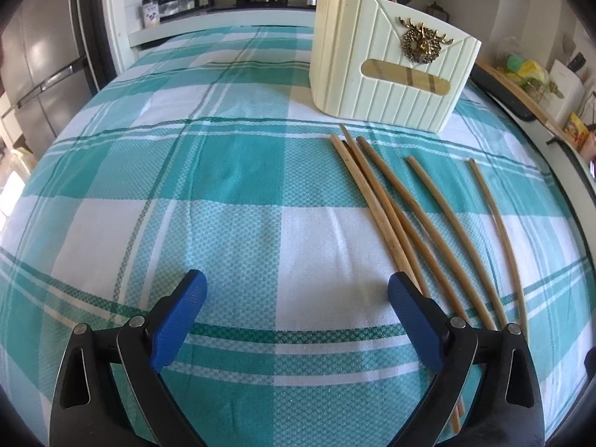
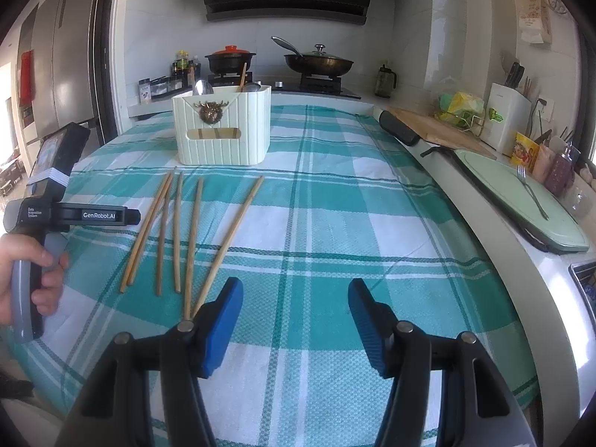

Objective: Organize utensils
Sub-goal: 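Move both open tools toward the loose wooden chopsticks on the cloth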

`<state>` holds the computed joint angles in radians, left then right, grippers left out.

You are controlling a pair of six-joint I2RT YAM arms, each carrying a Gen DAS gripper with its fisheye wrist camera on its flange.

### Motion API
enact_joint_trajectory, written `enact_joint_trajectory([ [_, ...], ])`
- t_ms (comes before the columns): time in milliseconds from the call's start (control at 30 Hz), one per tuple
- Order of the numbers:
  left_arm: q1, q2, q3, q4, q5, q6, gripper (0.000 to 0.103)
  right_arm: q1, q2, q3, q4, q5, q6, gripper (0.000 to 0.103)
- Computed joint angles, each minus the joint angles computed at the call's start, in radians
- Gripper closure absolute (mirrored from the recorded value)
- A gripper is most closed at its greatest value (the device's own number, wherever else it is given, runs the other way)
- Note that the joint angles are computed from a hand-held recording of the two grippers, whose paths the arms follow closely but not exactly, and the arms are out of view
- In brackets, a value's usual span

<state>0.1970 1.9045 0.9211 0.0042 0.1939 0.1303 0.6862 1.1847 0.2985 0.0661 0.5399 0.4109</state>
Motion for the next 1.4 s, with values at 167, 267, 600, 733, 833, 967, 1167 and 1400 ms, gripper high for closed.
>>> enact_joint_trajectory([
  [167,0.018,-0.005,0.015,-0.03,0.092,-0.044,0.005,0.004,0.015,0.008,0.006,-0.002,0.003,0.043],
  [267,-0.018,0.016,0.021,0.001,0.014,-0.032,0.005,-0.005,0.024,0.014,0.008,-0.013,-0.002,0.043],
  [600,-0.043,0.048,0.063,-0.006,-0.013,-0.036,0.001,-0.016,0.034,0.022,0.004,-0.019,0.0,0.043],
  [733,-0.028,0.039,0.048,-0.004,-0.013,-0.016,0.001,-0.015,0.047,0.025,0.012,-0.015,-0.011,0.043],
  [833,-0.022,0.03,0.034,0.0,-0.008,0.002,0.001,-0.021,0.061,0.032,0.014,-0.023,-0.02,0.043],
  [967,-0.02,0.019,0.023,-0.005,-0.005,0.018,0.002,-0.017,0.058,0.034,0.015,-0.019,-0.016,0.043],
  [1167,0.005,0.0,-0.004,-0.003,0.021,0.065,0.002,-0.023,0.053,0.022,0.012,-0.023,-0.015,0.043],
  [1400,0.04,-0.012,-0.014,-0.021,0.059,0.113,0.002,-0.028,0.042,0.018,0.011,-0.025,-0.01,0.043],
])
